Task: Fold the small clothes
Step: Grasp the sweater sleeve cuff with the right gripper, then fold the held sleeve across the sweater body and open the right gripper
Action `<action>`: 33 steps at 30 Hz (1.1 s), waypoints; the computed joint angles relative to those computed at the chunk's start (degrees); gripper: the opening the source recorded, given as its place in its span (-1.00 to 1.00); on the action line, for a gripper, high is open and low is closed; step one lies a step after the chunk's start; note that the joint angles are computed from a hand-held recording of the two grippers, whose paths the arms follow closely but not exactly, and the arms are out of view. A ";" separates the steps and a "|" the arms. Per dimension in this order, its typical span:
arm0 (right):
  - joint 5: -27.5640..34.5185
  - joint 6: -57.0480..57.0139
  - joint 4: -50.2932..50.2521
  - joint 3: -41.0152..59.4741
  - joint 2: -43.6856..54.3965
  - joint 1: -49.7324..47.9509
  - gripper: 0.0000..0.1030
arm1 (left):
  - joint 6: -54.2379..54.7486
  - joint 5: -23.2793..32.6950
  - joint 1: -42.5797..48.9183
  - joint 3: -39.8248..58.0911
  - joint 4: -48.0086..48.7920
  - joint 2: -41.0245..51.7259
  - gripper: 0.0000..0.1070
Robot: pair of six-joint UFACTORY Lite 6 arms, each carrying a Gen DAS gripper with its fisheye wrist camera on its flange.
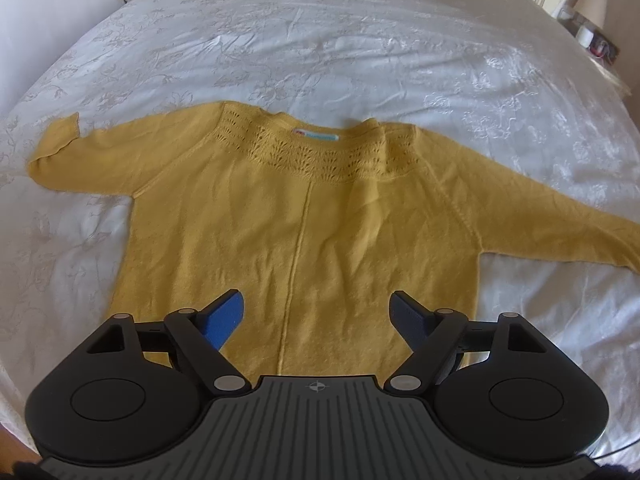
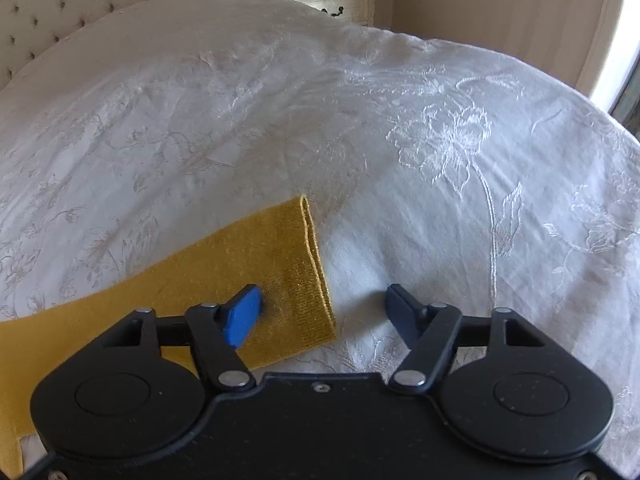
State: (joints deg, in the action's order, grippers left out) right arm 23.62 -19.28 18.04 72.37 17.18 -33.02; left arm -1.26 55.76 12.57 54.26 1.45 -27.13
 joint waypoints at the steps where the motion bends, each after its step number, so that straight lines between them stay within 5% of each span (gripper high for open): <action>1: -0.04 -0.29 0.66 0.03 0.21 -0.10 0.03 | 0.87 0.07 1.06 -0.16 -0.08 -0.04 0.42; 4: 3.21 -5.29 7.93 1.24 0.14 -1.28 -0.72 | 4.98 -0.43 5.61 -0.58 -1.25 0.39 0.38; 12: 10.98 -1.12 13.14 3.30 -8.53 4.93 -0.73 | 27.80 -5.67 22.36 0.36 -9.87 5.83 0.17; 20: 13.06 26.80 1.10 10.11 -15.54 31.76 -0.83 | 51.85 -1.39 40.86 12.71 -21.81 21.51 0.15; 33: 11.19 58.01 -13.00 42.20 13.35 70.79 -0.83 | 64.09 4.19 56.29 38.12 -24.19 45.80 0.15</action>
